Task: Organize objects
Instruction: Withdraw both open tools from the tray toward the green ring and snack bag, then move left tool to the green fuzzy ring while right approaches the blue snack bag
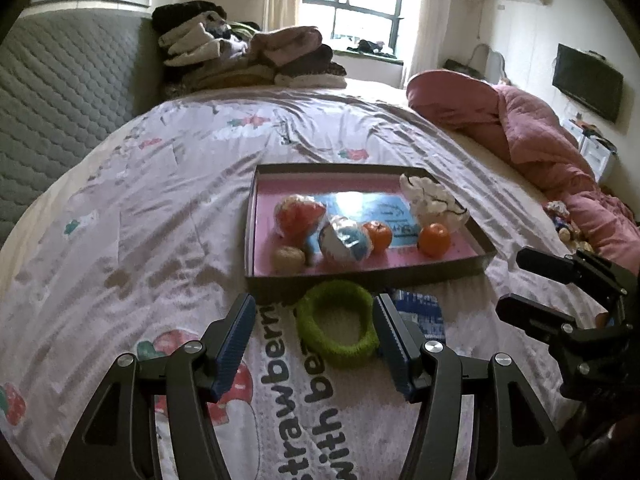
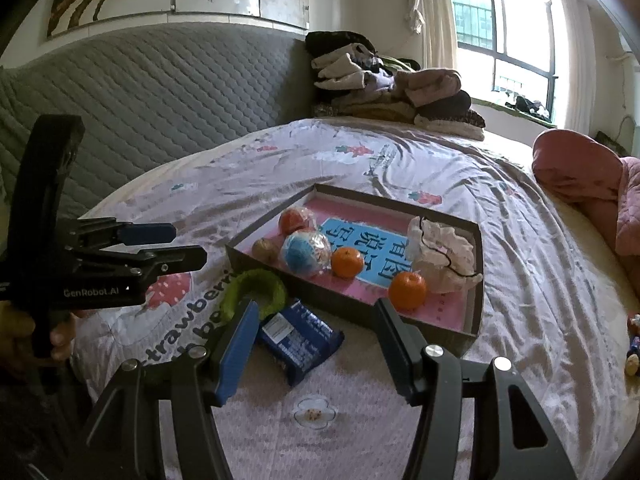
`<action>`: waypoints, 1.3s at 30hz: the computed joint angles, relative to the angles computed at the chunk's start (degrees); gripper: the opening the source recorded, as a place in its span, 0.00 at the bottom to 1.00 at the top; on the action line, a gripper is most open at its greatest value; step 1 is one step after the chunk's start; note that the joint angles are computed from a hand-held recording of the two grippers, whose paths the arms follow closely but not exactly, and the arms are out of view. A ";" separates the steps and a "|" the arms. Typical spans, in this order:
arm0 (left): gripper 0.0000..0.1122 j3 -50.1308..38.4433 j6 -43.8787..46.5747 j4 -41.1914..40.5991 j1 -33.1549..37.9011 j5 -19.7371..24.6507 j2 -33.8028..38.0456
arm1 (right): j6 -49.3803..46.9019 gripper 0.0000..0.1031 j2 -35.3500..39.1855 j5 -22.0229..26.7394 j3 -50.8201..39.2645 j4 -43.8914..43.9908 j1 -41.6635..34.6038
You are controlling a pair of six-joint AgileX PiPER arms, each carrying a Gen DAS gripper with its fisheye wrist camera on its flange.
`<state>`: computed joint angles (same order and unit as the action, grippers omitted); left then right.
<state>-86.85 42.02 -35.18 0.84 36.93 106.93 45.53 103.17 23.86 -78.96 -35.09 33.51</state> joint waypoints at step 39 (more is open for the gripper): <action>0.56 3.99 -3.39 9.35 -3.02 2.00 3.50 | -6.50 0.57 6.22 2.29 0.46 5.12 1.52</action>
<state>-82.85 38.62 -25.83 -2.18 38.93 110.43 39.03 109.39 26.15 -78.50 -29.97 35.03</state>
